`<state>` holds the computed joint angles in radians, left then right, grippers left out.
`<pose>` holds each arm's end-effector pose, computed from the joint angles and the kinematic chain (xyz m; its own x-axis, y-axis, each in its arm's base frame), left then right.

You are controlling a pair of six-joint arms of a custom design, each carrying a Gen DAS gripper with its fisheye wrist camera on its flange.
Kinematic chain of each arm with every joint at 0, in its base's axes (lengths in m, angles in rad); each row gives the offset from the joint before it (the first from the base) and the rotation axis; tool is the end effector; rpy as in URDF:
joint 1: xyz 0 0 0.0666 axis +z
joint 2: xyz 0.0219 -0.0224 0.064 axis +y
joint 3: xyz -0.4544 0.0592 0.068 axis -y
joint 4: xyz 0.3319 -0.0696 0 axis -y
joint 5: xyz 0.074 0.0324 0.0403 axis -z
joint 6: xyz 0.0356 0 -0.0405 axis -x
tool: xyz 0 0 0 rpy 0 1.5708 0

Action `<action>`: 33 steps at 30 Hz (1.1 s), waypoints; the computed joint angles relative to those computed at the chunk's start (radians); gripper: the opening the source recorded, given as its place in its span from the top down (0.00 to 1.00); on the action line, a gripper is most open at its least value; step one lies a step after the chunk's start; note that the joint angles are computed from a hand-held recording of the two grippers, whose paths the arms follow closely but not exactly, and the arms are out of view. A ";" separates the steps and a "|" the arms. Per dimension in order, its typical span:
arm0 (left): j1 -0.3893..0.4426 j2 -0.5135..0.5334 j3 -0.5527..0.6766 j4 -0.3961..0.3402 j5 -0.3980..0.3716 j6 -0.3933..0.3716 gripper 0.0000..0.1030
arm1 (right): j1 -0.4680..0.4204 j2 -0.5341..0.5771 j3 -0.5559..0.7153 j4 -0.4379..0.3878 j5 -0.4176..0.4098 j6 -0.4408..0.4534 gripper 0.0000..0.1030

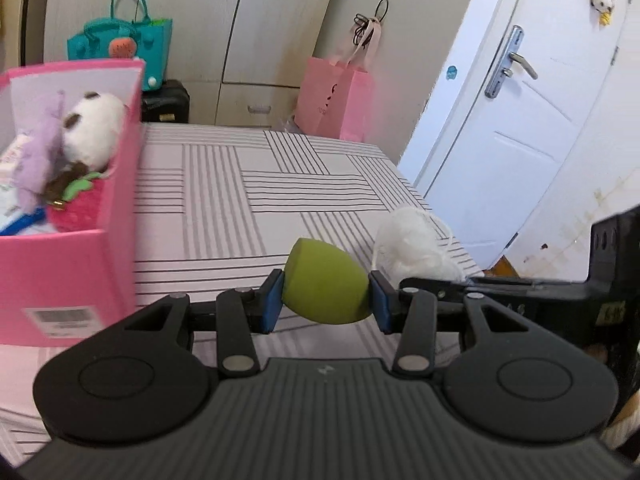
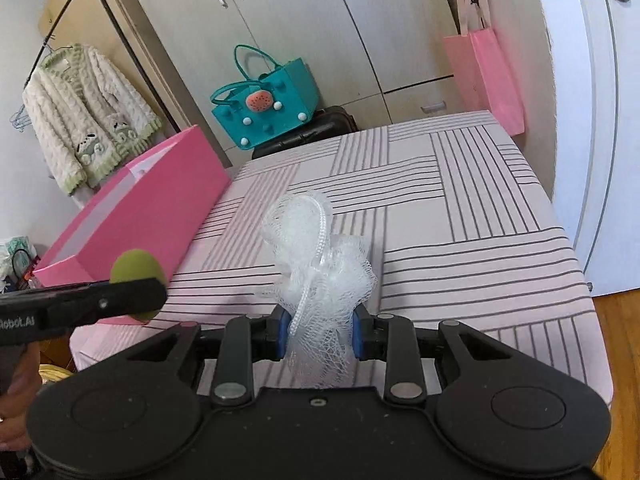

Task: Organize soft objects
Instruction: 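Carry the green sponge and white bath puff in both tools over the box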

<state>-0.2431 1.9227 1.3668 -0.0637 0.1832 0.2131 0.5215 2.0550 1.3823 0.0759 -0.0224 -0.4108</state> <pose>0.5932 -0.1542 0.2951 -0.6314 -0.0577 -0.7733 0.2528 0.9274 -0.2756 0.5580 0.3210 0.2325 -0.6521 0.0858 -0.7533 -0.2767 0.8981 0.3419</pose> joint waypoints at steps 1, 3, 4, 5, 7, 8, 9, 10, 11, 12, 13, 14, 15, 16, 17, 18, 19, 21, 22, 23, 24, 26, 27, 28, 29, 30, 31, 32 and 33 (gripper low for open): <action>0.005 -0.012 -0.016 0.005 0.001 -0.008 0.58 | 0.006 -0.005 -0.002 -0.001 0.000 0.005 0.67; 0.018 -0.034 -0.038 0.006 0.011 -0.017 0.58 | 0.015 -0.010 0.002 -0.002 -0.001 0.008 0.67; 0.025 -0.045 -0.049 0.006 0.014 -0.016 0.58 | 0.018 -0.011 0.006 -0.002 -0.012 0.011 0.67; 0.032 -0.056 -0.059 0.005 0.018 -0.017 0.58 | 0.020 -0.012 0.005 0.003 -0.023 0.012 0.67; 0.047 -0.079 -0.077 0.002 0.030 -0.019 0.58 | 0.026 -0.010 0.016 0.004 -0.043 0.013 0.67; 0.054 -0.090 -0.085 -0.001 0.035 -0.021 0.58 | 0.028 -0.008 0.026 -0.001 -0.055 0.018 0.67; 0.061 -0.101 -0.092 -0.004 0.038 -0.024 0.58 | 0.031 -0.006 0.035 -0.003 -0.063 0.022 0.67; 0.066 -0.113 -0.099 -0.006 0.037 -0.029 0.58 | 0.034 -0.005 0.044 -0.005 -0.078 0.025 0.67; 0.071 -0.125 -0.107 -0.008 0.034 -0.036 0.58 | 0.036 -0.005 0.051 -0.009 -0.092 0.030 0.67; 0.076 -0.137 -0.114 -0.012 0.030 -0.044 0.58 | 0.040 -0.006 0.057 -0.011 -0.103 0.035 0.67; 0.082 -0.149 -0.121 -0.015 0.032 -0.053 0.58 | 0.044 -0.007 0.068 -0.017 -0.120 0.044 0.67; 0.088 -0.158 -0.123 -0.020 0.035 -0.061 0.58 | 0.047 -0.009 0.072 -0.020 -0.131 0.054 0.67; 0.095 -0.167 -0.124 -0.029 0.041 -0.066 0.58 | 0.051 -0.011 0.082 -0.026 -0.146 0.064 0.67; 0.101 -0.172 -0.121 -0.039 0.045 -0.070 0.58 | 0.055 -0.011 0.097 -0.039 -0.168 0.074 0.67; 0.107 -0.176 -0.116 -0.049 0.046 -0.075 0.58 | 0.057 -0.009 0.115 -0.054 -0.188 0.081 0.67; 0.112 -0.181 -0.114 -0.054 0.044 -0.079 0.58 | 0.058 -0.010 0.123 -0.060 -0.204 0.087 0.67; 0.119 -0.186 -0.112 -0.060 0.040 -0.085 0.58 | 0.061 -0.006 0.144 -0.073 -0.220 0.095 0.67; 0.131 -0.194 -0.112 -0.061 0.031 -0.101 0.58 | 0.066 0.002 0.187 -0.108 -0.245 0.115 0.67; 0.137 -0.198 -0.111 -0.058 0.024 -0.110 0.58 | 0.069 0.007 0.206 -0.121 -0.254 0.127 0.67; 0.143 -0.199 -0.110 -0.054 0.015 -0.117 0.58 | 0.073 0.013 0.229 -0.137 -0.262 0.140 0.67; 0.150 -0.200 -0.109 -0.046 0.002 -0.125 0.58 | 0.075 0.018 0.249 -0.149 -0.264 0.146 0.67; 0.162 -0.193 -0.105 -0.027 -0.014 -0.135 0.58 | 0.082 0.034 0.290 -0.164 -0.261 0.163 0.67; 0.169 -0.187 -0.101 -0.017 -0.023 -0.136 0.58 | 0.086 0.043 0.311 -0.171 -0.254 0.160 0.67; 0.176 -0.181 -0.096 -0.013 -0.028 -0.133 0.58 | 0.089 0.055 0.335 -0.176 -0.249 0.157 0.67; 0.184 -0.173 -0.087 -0.013 -0.027 -0.129 0.58 | 0.093 0.068 0.362 -0.184 -0.243 0.156 0.67; 0.194 -0.162 -0.076 -0.013 -0.020 -0.125 0.58 | 0.096 0.079 0.384 -0.192 -0.238 0.158 0.67; 0.202 -0.154 -0.064 -0.013 -0.018 -0.120 0.58 | 0.100 0.093 0.413 -0.202 -0.237 0.166 0.67; 0.208 -0.146 -0.054 -0.009 -0.024 -0.118 0.57 | 0.103 0.106 0.441 -0.215 -0.237 0.171 0.67; 0.214 -0.136 -0.044 0.001 -0.044 -0.123 0.57 | 0.106 0.120 0.473 -0.233 -0.240 0.181 0.67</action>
<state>-0.0292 1.7870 1.3228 -0.0628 0.1396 0.0901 0.6273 2.1751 1.8557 -0.1571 -0.2621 -0.2302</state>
